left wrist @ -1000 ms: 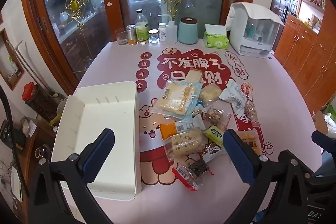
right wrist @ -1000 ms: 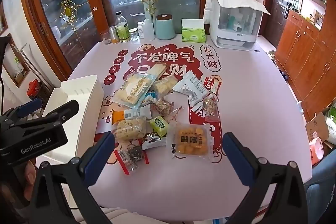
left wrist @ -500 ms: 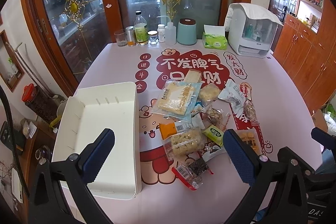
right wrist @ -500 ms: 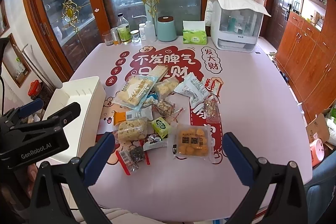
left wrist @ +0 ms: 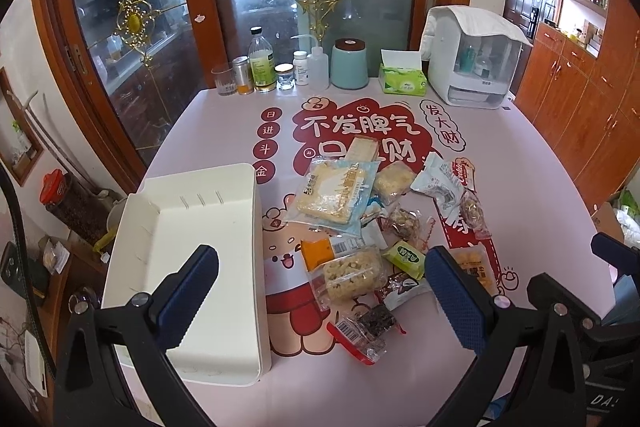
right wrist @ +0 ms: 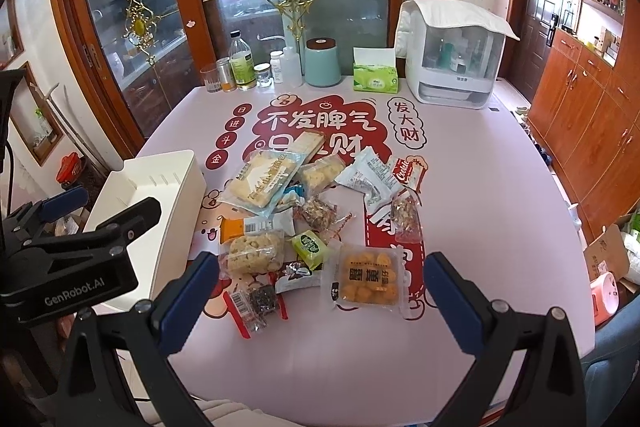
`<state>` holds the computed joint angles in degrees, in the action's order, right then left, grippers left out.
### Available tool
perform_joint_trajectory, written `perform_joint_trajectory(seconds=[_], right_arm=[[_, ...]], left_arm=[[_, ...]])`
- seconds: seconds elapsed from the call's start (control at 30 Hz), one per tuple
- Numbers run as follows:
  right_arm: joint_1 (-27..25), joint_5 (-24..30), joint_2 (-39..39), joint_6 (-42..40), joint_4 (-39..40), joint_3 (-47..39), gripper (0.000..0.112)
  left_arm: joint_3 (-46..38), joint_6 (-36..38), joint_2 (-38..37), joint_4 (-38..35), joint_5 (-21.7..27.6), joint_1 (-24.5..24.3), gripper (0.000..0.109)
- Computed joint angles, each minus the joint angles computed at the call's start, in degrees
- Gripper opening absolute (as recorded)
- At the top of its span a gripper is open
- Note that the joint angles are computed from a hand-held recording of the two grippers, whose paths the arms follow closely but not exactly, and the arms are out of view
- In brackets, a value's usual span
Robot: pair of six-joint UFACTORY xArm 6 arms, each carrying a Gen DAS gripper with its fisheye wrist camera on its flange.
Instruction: Organize snacks
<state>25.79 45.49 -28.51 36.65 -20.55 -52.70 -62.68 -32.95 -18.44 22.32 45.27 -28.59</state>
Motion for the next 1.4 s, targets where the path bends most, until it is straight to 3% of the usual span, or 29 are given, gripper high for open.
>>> perform_joint_trajectory(seconds=[1.23, 1.4], right_arm=[[-1.24, -2.19, -0.96, -4.61, -0.57, -0.51, 0.102], [-3.09, -2.83, -1.03, -8.01, 3.71, 0.85, 0.102]], left_arm=[[-0.68, 0.75, 1.23, -0.13, -1.34, -1.37, 0.103], [-0.83, 0.44, 3.57, -1.36, -0.17, -1.52, 0.103]])
